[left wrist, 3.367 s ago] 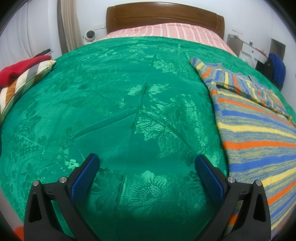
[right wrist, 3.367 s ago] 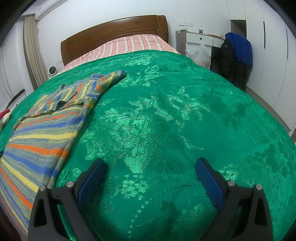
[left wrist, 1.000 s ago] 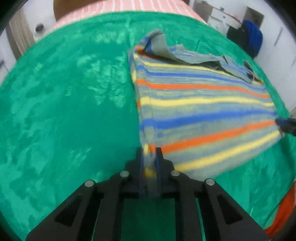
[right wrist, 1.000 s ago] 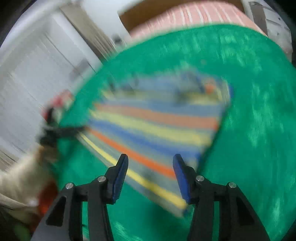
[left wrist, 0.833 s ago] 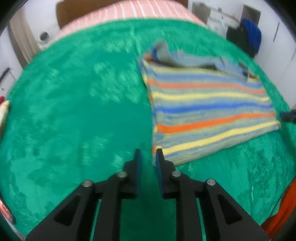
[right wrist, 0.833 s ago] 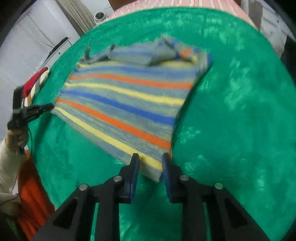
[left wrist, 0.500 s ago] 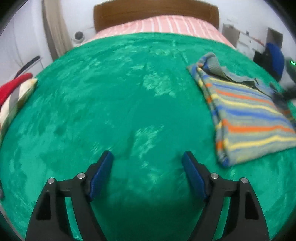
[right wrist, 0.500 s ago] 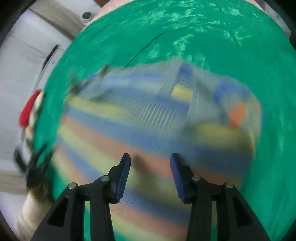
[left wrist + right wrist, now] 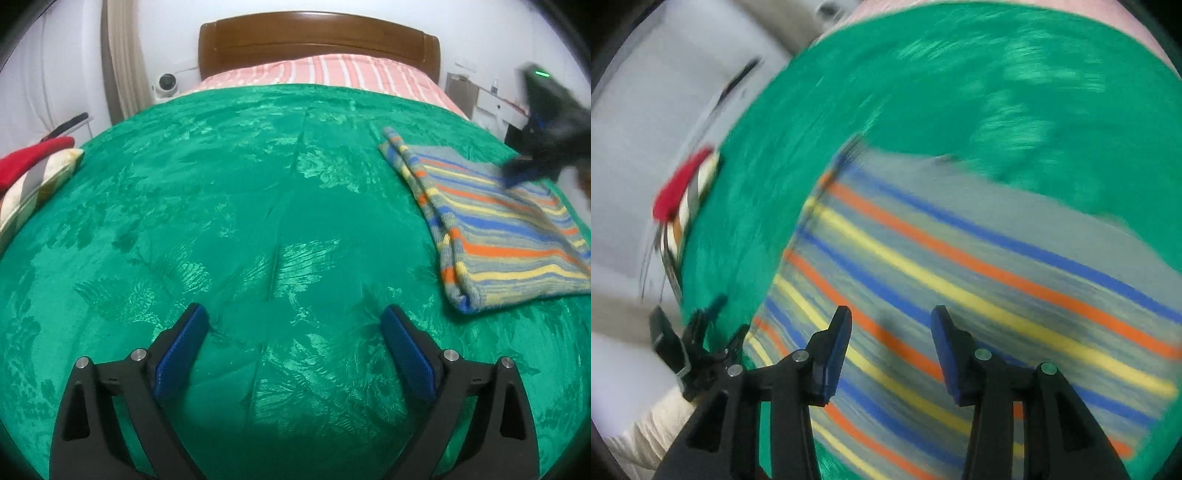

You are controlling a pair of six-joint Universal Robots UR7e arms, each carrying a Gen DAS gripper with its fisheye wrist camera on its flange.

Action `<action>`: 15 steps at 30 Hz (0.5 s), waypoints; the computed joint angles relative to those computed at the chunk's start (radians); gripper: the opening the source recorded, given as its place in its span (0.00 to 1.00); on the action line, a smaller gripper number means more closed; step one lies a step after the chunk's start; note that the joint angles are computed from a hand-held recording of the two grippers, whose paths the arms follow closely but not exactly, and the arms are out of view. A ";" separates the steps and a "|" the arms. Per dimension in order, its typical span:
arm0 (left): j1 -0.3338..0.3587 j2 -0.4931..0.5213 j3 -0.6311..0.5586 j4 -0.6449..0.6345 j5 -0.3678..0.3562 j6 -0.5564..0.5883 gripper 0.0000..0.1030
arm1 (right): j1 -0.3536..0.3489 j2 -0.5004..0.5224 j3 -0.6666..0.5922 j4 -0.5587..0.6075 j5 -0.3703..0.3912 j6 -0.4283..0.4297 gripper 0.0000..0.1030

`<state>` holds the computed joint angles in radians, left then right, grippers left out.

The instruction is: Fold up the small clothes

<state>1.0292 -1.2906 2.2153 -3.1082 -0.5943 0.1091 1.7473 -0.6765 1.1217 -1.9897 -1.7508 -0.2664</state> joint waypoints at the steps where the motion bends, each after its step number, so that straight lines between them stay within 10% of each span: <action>1: 0.001 0.001 0.001 -0.006 -0.001 0.003 0.93 | 0.012 0.046 -0.025 -0.019 0.002 -0.005 0.44; 7: 0.004 0.005 0.006 -0.032 -0.009 0.014 0.93 | 0.036 0.190 -0.054 -0.349 0.154 0.041 0.44; 9: 0.006 0.005 0.006 -0.033 -0.013 0.015 0.94 | 0.039 0.130 0.049 -0.410 0.244 0.017 0.44; 15: 0.004 0.009 0.004 -0.036 -0.008 0.018 0.94 | -0.005 -0.214 0.475 -0.531 0.129 -0.191 0.44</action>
<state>1.0335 -1.2814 2.2191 -3.1438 -0.6021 0.1266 1.7419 -0.8910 1.5969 -2.5206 -1.6216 -0.4572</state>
